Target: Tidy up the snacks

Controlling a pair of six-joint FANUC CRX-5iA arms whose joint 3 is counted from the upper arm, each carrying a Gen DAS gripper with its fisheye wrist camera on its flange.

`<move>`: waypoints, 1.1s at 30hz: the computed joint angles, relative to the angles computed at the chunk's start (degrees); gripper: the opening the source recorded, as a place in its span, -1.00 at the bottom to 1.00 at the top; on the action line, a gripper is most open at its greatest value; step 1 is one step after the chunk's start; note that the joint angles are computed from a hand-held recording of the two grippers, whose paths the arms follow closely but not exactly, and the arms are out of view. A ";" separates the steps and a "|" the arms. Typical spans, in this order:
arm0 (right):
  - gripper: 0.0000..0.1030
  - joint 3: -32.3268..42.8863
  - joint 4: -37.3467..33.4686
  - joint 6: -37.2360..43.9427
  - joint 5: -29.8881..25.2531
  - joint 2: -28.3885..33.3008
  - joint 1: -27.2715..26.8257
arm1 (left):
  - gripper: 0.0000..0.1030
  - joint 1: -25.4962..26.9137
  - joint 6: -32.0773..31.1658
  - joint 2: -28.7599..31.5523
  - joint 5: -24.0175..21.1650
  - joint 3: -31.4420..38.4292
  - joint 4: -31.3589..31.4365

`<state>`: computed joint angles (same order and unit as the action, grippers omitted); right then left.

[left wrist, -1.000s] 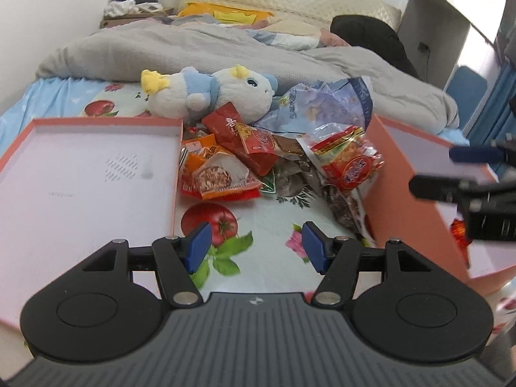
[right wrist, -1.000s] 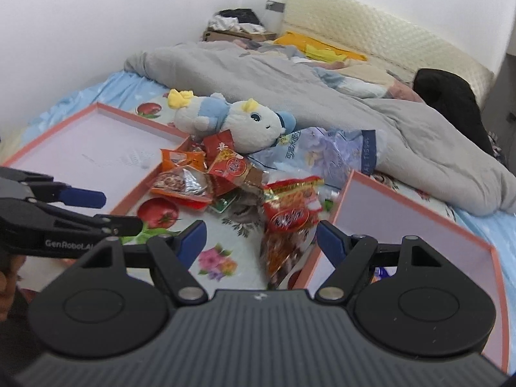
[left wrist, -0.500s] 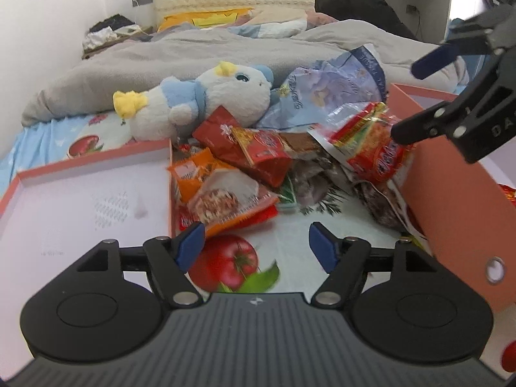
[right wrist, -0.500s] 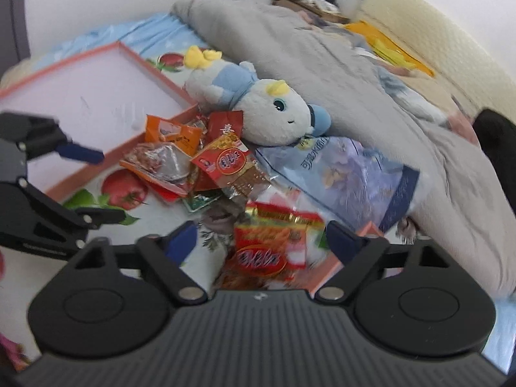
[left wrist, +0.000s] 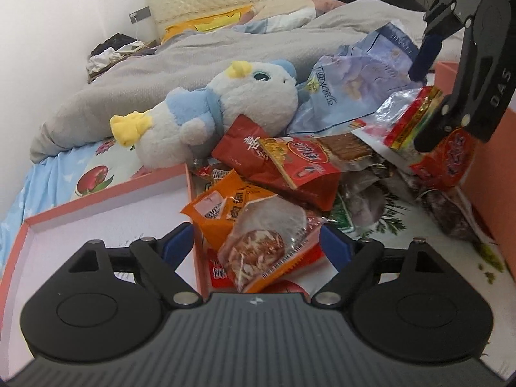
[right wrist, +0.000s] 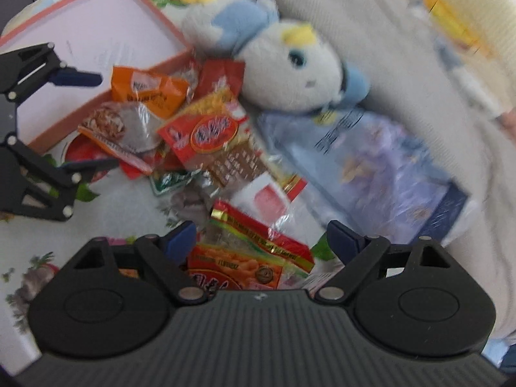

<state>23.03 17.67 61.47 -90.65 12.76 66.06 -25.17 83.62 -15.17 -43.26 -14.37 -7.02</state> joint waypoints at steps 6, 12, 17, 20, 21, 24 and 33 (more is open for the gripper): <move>0.73 5.71 -5.49 3.47 -4.18 3.26 -2.07 | 0.70 0.23 -3.89 1.51 2.39 0.05 0.07; 0.73 8.68 -10.72 6.51 -8.40 5.17 -4.03 | 0.74 0.19 -5.37 2.68 3.06 0.49 -0.71; 0.72 7.56 -10.72 9.61 -8.84 5.30 -3.39 | 0.74 -0.23 -6.46 3.23 3.09 0.76 -2.19; 0.54 7.35 -10.25 10.10 -8.68 5.26 -2.41 | 0.73 -0.66 -6.53 3.25 3.30 0.78 -3.15; 0.41 7.33 -10.43 9.89 -8.57 5.18 -2.29 | 0.72 -0.67 -6.61 3.26 3.27 0.78 -3.16; -0.05 6.76 -11.58 8.46 -8.16 4.49 -1.90 | 0.69 -1.04 -6.41 3.16 2.99 0.82 -3.88; -0.53 1.33 -7.81 3.03 -3.92 0.56 2.85 | 0.12 -1.09 -8.99 1.13 4.16 -0.77 -4.65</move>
<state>24.36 9.86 64.50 -94.57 13.32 68.90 -26.26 74.63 -14.04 -39.10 -15.14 -11.67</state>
